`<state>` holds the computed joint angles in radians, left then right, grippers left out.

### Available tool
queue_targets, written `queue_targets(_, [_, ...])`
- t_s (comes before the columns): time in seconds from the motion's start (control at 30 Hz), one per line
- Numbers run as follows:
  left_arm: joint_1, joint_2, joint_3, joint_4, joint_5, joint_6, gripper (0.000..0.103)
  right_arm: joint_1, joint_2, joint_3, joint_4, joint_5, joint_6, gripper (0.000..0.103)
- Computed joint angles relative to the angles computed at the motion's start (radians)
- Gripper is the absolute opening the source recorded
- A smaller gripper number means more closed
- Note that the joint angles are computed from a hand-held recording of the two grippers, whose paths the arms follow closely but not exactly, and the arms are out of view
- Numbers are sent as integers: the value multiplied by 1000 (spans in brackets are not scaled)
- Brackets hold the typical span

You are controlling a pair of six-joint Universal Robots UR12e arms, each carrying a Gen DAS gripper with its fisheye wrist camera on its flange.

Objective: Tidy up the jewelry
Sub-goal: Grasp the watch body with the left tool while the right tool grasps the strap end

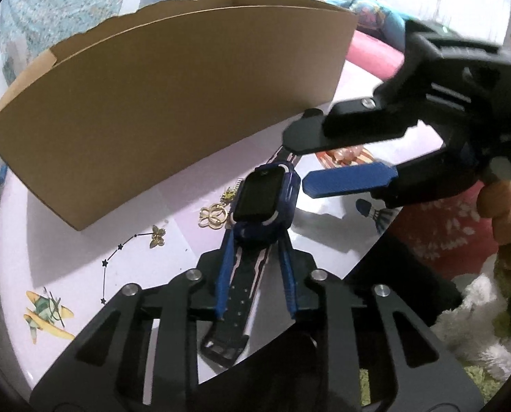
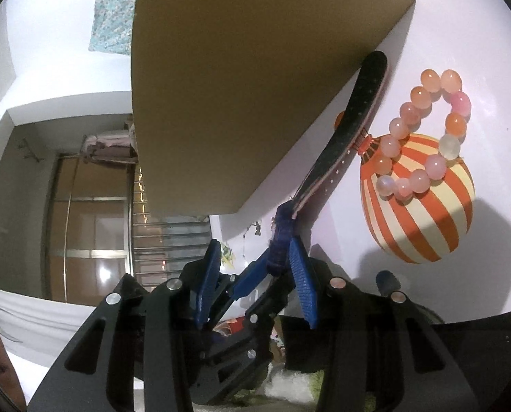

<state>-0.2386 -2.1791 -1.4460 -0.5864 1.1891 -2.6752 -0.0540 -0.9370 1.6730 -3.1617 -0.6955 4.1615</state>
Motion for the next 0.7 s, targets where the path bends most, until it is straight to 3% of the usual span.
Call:
queue_targets(0.17, [12, -2, 5, -14, -26, -25, 16, -10, -16, 19, 19, -46, -6, 42])
queue_targets(0.43, [-2, 7, -29, 61, 31, 19, 16, -17, -24, 8, 53, -134, 34, 35])
queue_targets(0.7, [-11, 12, -48, 111, 58, 35, 16, -8, -36, -11, 171, -217, -2, 12])
